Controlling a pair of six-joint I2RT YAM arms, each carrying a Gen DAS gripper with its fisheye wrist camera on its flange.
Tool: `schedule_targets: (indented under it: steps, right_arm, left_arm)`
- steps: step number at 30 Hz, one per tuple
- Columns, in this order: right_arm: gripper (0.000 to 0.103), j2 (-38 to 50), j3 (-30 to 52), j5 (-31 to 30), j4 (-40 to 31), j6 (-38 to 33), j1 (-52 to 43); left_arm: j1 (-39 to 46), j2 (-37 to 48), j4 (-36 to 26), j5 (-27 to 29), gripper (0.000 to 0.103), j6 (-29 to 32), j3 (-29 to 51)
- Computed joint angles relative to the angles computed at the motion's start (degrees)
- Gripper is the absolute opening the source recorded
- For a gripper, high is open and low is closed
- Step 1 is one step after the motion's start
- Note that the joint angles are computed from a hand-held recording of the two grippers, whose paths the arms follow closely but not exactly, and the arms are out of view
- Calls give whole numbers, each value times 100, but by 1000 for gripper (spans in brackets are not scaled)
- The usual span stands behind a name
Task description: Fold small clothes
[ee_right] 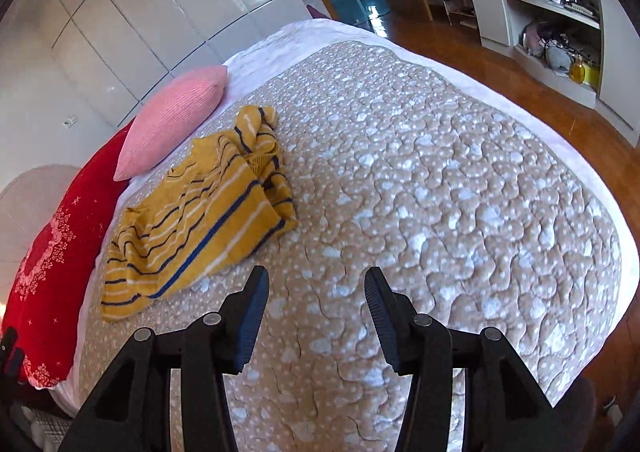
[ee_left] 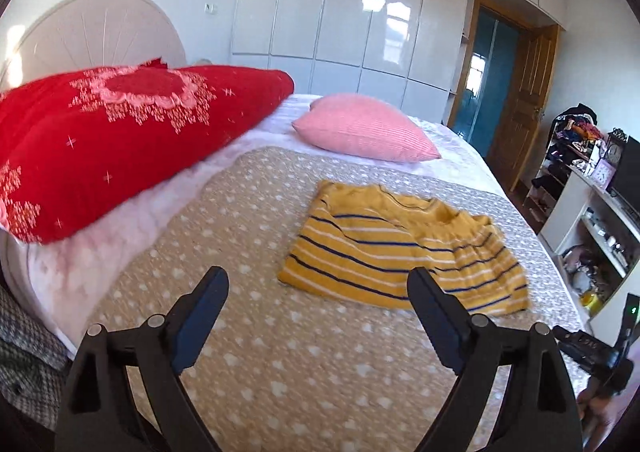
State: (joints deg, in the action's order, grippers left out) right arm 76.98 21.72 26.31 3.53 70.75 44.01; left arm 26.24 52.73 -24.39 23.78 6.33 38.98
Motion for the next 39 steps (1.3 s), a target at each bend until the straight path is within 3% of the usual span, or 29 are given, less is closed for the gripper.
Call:
schedule_targets:
  steps: [5, 14, 23, 29, 33, 39]
  right_arm:
    - [55, -292, -286, 125, 171, 148, 152]
    - [57, -302, -229, 33, 516, -58, 42]
    - [57, 886, 597, -754, 831, -895, -461]
    - [57, 1268, 951, -628, 908, -982, -308]
    - [57, 1297, 1290, -393, 602, -1181, -126]
    - [58, 1588, 2204, -604, -123, -1532, -131]
  left_arm:
    - [-168, 86, -418, 100, 90, 52, 186]
    - [-57, 301, -401, 165, 90, 209, 197]
    - [-20, 2321, 191, 46, 90, 282, 552]
    - [99, 3381, 504, 71, 90, 122, 1047]
    - [-114, 4388, 832, 84, 90, -103, 1760]
    - [-527, 6172, 840, -30, 90, -614, 3211]
